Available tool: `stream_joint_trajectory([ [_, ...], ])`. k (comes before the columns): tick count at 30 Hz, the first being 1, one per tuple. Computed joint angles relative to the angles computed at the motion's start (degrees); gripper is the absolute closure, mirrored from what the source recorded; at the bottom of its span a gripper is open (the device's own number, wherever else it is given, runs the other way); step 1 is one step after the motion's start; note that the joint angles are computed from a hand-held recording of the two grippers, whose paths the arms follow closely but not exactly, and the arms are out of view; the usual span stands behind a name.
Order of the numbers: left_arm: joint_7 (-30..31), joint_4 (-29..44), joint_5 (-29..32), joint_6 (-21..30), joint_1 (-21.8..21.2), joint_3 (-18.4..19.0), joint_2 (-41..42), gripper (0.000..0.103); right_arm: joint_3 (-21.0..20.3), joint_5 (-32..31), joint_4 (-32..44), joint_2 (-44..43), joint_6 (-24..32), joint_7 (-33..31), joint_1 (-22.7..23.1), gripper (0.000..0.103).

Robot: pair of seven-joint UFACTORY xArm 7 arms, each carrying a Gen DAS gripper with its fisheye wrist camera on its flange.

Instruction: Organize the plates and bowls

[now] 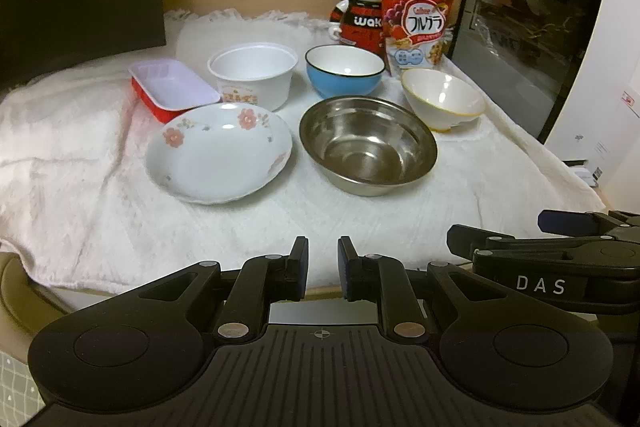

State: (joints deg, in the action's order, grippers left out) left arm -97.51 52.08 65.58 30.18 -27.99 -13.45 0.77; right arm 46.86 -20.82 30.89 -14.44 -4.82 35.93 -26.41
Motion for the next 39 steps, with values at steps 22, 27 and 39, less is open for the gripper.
stream_joint_trajectory([
  [22,0.58,-1.58,-2.0,1.27,0.42,-1.01,-2.1,0.085,-4.29,-0.85,-0.95,-1.19,0.74,1.28,5.12,0.005],
  [27,0.38,-1.88,-2.26,1.62,0.58,-1.35,-2.46,0.085,-5.91,-0.52,-1.35,-1.51,0.76,0.67,6.88,0.005],
  [39,0.14,-2.5,-2.33,1.77,0.9,-1.77,-3.01,0.085,-7.11,-0.46,-1.61,-2.16,1.07,0.61,8.53,0.005],
])
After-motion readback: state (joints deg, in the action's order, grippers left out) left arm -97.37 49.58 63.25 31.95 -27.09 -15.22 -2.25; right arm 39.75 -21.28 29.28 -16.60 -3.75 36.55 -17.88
